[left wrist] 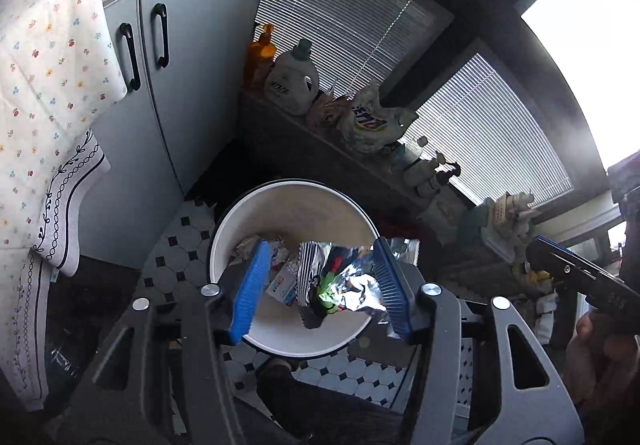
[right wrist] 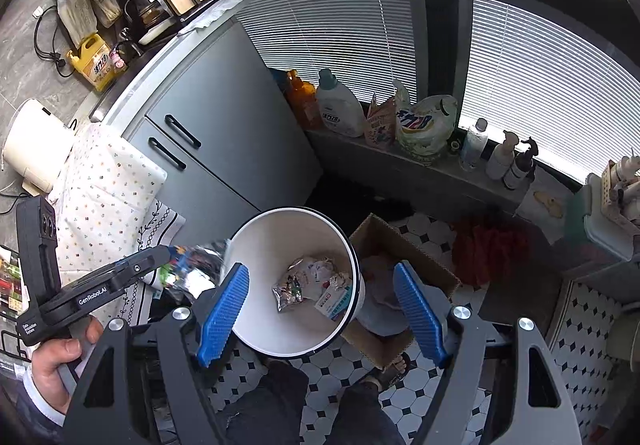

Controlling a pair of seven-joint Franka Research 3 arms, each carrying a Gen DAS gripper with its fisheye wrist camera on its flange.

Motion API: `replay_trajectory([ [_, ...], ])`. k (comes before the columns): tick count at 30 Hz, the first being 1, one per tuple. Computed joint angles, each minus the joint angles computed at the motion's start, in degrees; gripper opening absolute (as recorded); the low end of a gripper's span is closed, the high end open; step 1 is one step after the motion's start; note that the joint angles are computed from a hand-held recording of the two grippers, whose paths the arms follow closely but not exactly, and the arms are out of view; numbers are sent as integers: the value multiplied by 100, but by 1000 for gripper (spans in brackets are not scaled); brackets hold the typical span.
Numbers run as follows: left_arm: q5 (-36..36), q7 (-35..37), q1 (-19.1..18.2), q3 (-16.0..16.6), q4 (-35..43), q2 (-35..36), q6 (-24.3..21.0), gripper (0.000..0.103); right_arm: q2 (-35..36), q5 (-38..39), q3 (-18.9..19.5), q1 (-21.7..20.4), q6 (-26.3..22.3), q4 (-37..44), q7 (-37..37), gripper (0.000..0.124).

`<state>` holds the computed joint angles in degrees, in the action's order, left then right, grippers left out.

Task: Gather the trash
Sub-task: 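Carry both foil items over the white bin and open both grippers, then return both open tools to the counter trash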

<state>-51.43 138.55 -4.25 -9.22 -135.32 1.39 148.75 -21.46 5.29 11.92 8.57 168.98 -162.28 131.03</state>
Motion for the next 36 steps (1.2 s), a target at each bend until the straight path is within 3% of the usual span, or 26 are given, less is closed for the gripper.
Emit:
replay_trajectory([
  [8,149,-108,211,198,72,-112,115,73,471,72,-22,184,182,408,-83,74],
  [15,300,-134,574,494,218,-192,80,77,1215,-94,1,427,233,1243,-47,74],
  [22,233,-89,1037,778,494,-211,150,84,2033,-614,-169,869,142,2376,83,81],
  [28,-167,150,1444,970,798,-142,295,96,2730,-1233,-527,1466,-79,3488,361,95],
  [36,-473,301,2108,1105,1460,285,403,97,3785,-1209,-786,2113,-591,5175,60,95],
])
